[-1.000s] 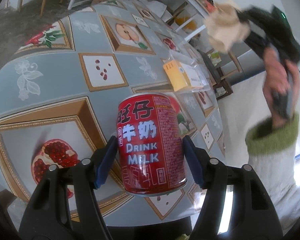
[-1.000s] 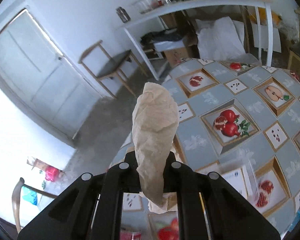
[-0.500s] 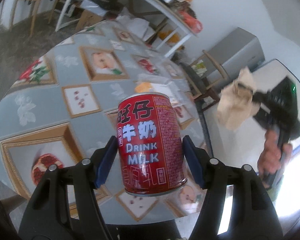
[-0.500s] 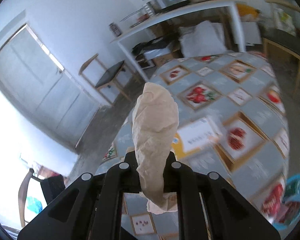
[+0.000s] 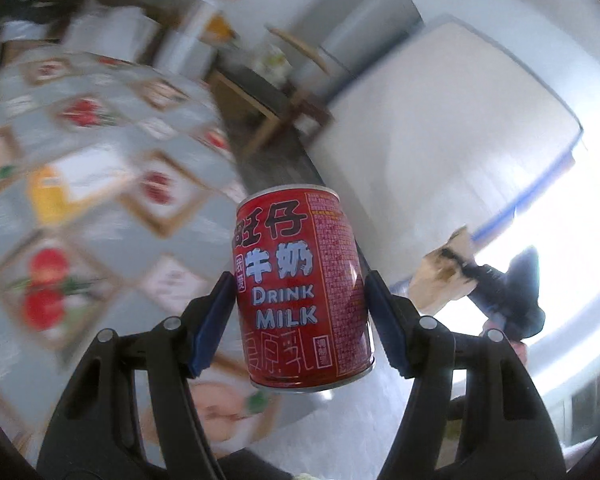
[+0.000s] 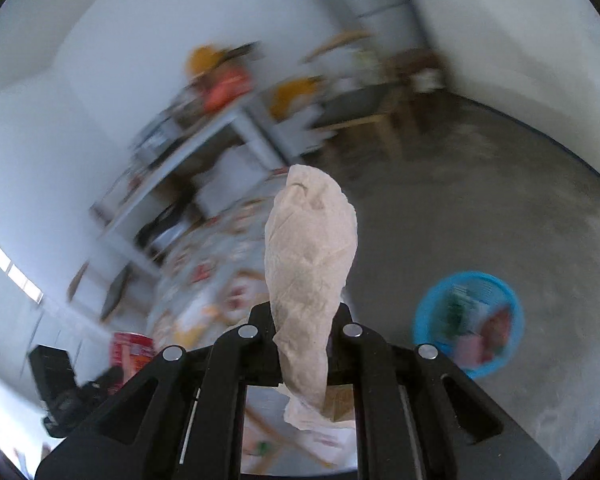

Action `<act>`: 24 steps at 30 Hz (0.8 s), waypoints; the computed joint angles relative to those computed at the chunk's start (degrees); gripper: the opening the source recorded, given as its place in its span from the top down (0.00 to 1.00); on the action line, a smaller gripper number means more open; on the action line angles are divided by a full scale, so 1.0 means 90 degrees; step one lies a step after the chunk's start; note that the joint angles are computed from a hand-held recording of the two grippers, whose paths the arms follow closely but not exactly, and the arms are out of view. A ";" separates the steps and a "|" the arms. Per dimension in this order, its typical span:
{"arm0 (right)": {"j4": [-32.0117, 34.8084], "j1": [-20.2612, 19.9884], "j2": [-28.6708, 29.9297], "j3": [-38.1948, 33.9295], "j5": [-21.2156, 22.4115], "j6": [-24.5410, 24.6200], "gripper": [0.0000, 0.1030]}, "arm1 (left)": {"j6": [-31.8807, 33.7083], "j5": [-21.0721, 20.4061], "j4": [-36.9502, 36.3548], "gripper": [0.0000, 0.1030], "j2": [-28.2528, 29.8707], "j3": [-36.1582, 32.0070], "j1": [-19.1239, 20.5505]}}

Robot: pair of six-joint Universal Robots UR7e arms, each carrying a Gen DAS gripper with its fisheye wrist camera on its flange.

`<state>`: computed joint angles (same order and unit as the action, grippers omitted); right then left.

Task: Collect trash
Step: 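Carry the can and paper bag with both tools toward the blue wastebasket, then open both tools to drop the can and paper bag into the wastebasket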

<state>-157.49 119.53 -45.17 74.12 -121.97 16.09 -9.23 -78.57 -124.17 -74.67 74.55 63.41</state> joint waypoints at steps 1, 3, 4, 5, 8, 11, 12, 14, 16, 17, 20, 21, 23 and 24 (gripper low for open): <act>-0.0187 -0.0159 -0.0294 0.0505 -0.0017 0.0280 0.90 | 0.0043 -0.0084 0.0172 0.39 0.0236 -0.0192 -0.0039; -0.0333 -0.0375 -0.0595 0.1020 0.0072 0.0638 0.90 | 0.0040 -0.0243 0.0581 0.39 0.0755 -0.0623 -0.0108; -0.0436 -0.0546 -0.0742 0.1314 0.0144 0.0830 0.90 | 0.0052 -0.0352 0.0814 0.39 0.1041 -0.0865 -0.0135; -0.0528 -0.0685 -0.0845 0.1538 0.0172 0.0971 0.90 | 0.0050 -0.0387 0.1043 0.39 0.1316 -0.1092 -0.0170; -0.0835 -0.1164 -0.1026 0.2051 0.0610 0.1297 0.89 | 0.0055 -0.0291 0.1565 0.39 0.2038 -0.1665 -0.0280; -0.0952 -0.1692 -0.0935 0.2211 0.1142 0.1588 0.89 | -0.0006 -0.0065 0.2027 0.39 0.2759 -0.2265 -0.0346; -0.0968 -0.1855 -0.0877 0.2207 0.1349 0.1655 0.89 | -0.0004 0.0000 0.2145 0.39 0.2966 -0.2444 -0.0355; -0.0910 -0.2110 -0.0622 0.1963 0.1600 0.1745 0.89 | -0.0046 0.0103 0.2406 0.39 0.3373 -0.2801 -0.0374; -0.0777 -0.2394 -0.0364 0.1670 0.1835 0.1885 0.87 | -0.0161 0.0267 0.2767 0.39 0.3837 -0.3293 -0.0374; -0.0751 -0.2503 -0.0250 0.1555 0.1972 0.1935 0.87 | -0.0211 0.0375 0.2956 0.39 0.4101 -0.3595 -0.0369; -0.0461 -0.2728 0.0158 0.1003 0.2047 0.2161 0.68 | -0.0274 0.0713 0.3311 0.39 0.4683 -0.4289 -0.0385; -0.0238 -0.2862 0.0369 0.0725 0.2134 0.2220 0.56 | -0.0261 0.0817 0.3483 0.38 0.4922 -0.4609 -0.0379; 0.0003 -0.3124 0.0599 0.0478 0.2452 0.2305 0.29 | -0.0292 0.1049 0.3995 0.31 0.5457 -0.5392 -0.0349; 0.0300 -0.3231 0.0769 0.0290 0.2430 0.2530 0.29 | -0.0363 0.1174 0.4201 0.29 0.5662 -0.5732 -0.0337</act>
